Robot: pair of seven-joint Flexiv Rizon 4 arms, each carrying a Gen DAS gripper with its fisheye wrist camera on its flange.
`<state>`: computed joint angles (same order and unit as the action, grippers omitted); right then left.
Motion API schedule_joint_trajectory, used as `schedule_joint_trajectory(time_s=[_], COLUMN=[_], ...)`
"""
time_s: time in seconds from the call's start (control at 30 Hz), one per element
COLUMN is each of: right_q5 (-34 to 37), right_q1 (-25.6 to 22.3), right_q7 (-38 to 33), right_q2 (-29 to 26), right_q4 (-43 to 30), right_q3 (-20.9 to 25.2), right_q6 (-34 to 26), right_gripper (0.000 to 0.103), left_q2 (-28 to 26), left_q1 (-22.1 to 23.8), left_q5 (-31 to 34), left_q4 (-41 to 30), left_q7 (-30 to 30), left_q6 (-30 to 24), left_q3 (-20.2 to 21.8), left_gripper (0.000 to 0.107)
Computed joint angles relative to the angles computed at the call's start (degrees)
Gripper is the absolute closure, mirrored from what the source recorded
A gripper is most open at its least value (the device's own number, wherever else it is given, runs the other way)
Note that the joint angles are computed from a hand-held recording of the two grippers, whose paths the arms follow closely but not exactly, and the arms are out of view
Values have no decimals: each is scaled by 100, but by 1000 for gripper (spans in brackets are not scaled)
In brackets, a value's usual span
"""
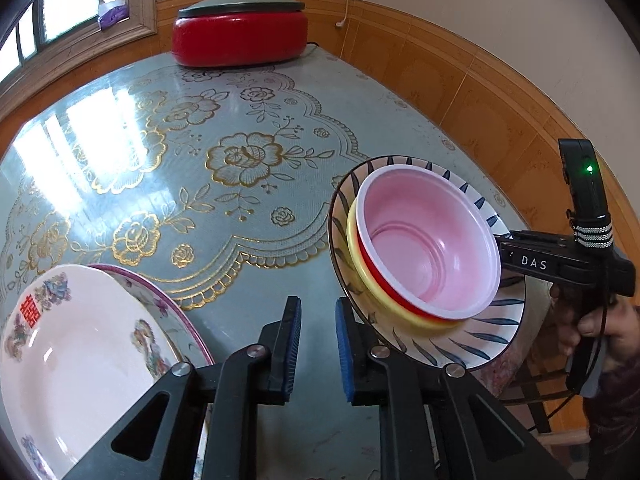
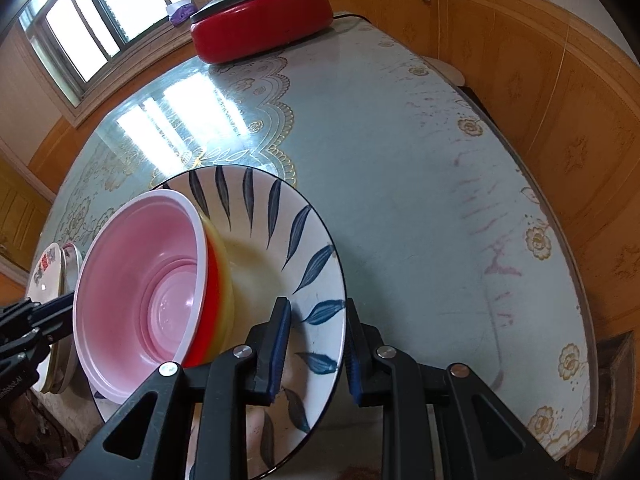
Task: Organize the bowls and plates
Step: 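Grasp the blue-striped bowl's rim with the left tool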
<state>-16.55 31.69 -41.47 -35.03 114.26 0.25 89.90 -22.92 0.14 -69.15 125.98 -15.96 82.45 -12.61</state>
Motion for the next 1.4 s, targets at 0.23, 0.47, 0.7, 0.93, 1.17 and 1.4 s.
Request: schedule_joint_trajectory(time_s=[0.23,0.47,0.7,0.93,1.17,1.4], right_q5=[275,373,408,470,453,301], right_q1=[-242,242,650,723,630,379], right_q7=[16,81,-69,-104,-186,-381], right_q2=[46,201,218,237,197,40], right_q4=[118,368,437,485,419,242], right_q3=[176,-364,-782,-844,-757,-462], right_q6=[313,583,678,661,621,528], right_gripper=[77,77,77,77,77,78], left_q2=[62,71,49,-105,-352,-502], left_q1=[-221,-212,-548,-577,-292,-342], left_q5=[-382,-934,-1151,-515,-399,-988], left_q4=[0,-54,-123,-150,-255,-416], left_q7=[-1,98,421,25,-40,365], left_q6=[-75,16,-56,-80,-22,-86], left_q3=[172,33,262,330,-56,-78], left_gripper=[90,90,90,88,88,78])
